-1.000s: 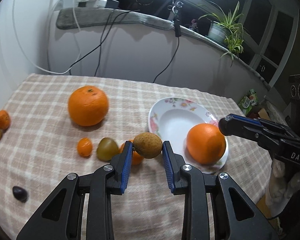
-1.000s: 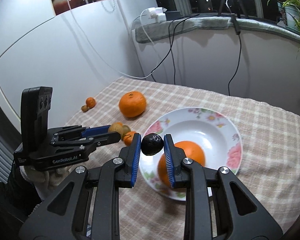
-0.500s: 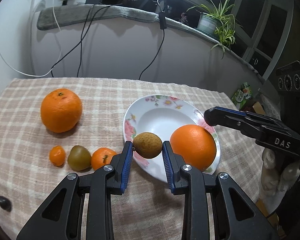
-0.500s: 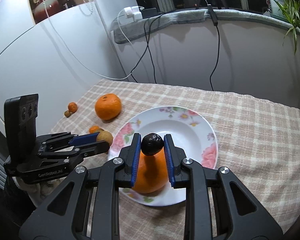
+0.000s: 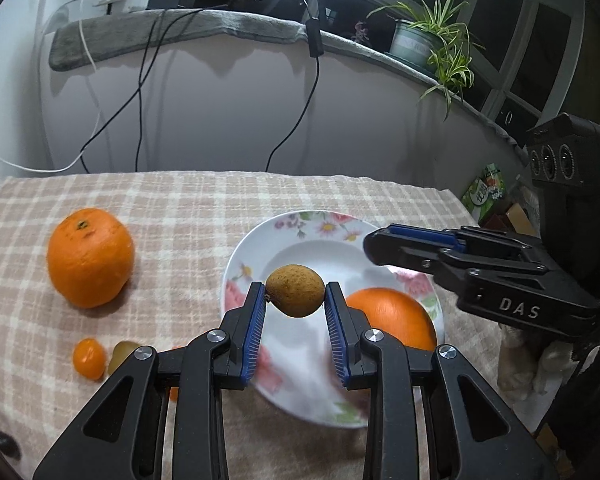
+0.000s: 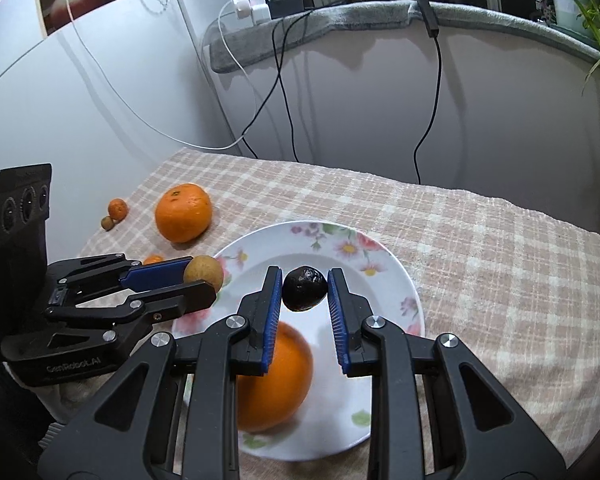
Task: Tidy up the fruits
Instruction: 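Carry the plum with the right gripper and the kiwi with the left gripper onto the plate, release both, then move the right gripper back to the second large orange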
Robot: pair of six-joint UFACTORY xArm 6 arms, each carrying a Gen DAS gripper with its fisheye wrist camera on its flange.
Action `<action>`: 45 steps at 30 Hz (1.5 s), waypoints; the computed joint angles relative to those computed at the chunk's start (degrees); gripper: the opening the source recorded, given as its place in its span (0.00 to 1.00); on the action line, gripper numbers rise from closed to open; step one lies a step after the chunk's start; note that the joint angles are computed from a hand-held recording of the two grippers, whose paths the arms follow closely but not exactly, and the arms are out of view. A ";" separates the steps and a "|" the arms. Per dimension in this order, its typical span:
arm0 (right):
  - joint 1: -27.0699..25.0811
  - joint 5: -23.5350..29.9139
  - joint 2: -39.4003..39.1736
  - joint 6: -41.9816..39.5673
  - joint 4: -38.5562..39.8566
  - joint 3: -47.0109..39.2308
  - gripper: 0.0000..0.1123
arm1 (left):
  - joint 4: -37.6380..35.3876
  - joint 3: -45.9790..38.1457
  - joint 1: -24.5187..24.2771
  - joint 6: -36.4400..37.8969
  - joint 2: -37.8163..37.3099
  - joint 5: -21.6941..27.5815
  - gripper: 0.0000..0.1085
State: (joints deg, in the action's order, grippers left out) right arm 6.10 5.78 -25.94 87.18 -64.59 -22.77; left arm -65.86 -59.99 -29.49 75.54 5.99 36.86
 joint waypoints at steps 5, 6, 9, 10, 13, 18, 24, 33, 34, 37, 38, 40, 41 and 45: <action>-2.58 -3.03 2.83 -1.17 0.57 -0.72 0.22 | 0.99 -1.67 -0.74 -1.28 1.81 -0.02 0.26; -2.77 -3.29 3.20 -1.06 0.49 -0.85 0.22 | 1.07 -1.98 -0.77 -1.54 2.15 0.07 0.26; -3.80 -4.82 4.63 -0.50 -0.12 -1.42 0.22 | 1.27 -2.77 -0.76 -2.27 3.00 0.35 0.26; -4.15 -5.34 5.09 0.00 -0.68 -1.67 0.22 | 1.39 -2.93 -0.79 -2.49 3.14 0.46 0.26; -4.61 -6.12 6.05 0.80 -1.68 -2.35 0.22 | 1.68 -3.30 -0.91 -2.83 3.49 0.65 0.27; -4.54 -6.54 7.10 -0.14 -0.75 -3.03 0.22 | 1.54 -3.39 -1.08 -2.37 3.51 0.80 0.29; -4.51 -5.83 7.09 -0.93 1.25 -3.19 0.36 | 0.91 -2.74 -1.32 -1.24 2.67 0.34 0.49; -4.68 -4.51 4.99 3.73 -1.99 -3.40 0.78 | 1.17 -2.10 -0.90 -1.72 2.00 0.22 0.68; -4.67 -4.58 4.88 3.46 -1.59 -3.31 0.79 | 1.24 -1.93 -0.96 -1.77 1.84 -0.05 0.70; -4.19 -4.52 4.78 1.25 1.18 -3.11 0.79 | 1.66 -1.46 -1.03 -2.05 1.43 -0.72 0.74; -3.96 -4.33 4.75 0.40 2.23 -3.08 0.79 | 1.69 -1.38 -0.98 -2.17 1.35 -0.90 0.74; -4.11 -4.46 4.81 1.05 1.46 -3.18 0.79 | 1.67 -1.44 -0.69 -2.57 1.36 -0.89 0.74; -4.05 -4.50 4.83 1.08 1.54 -3.20 0.79 | 1.63 -1.47 -0.51 -2.71 1.36 -0.88 0.74; -3.75 -4.91 4.91 -0.33 3.69 -3.32 0.79 | 1.23 -1.71 0.39 -3.20 1.40 -0.74 0.74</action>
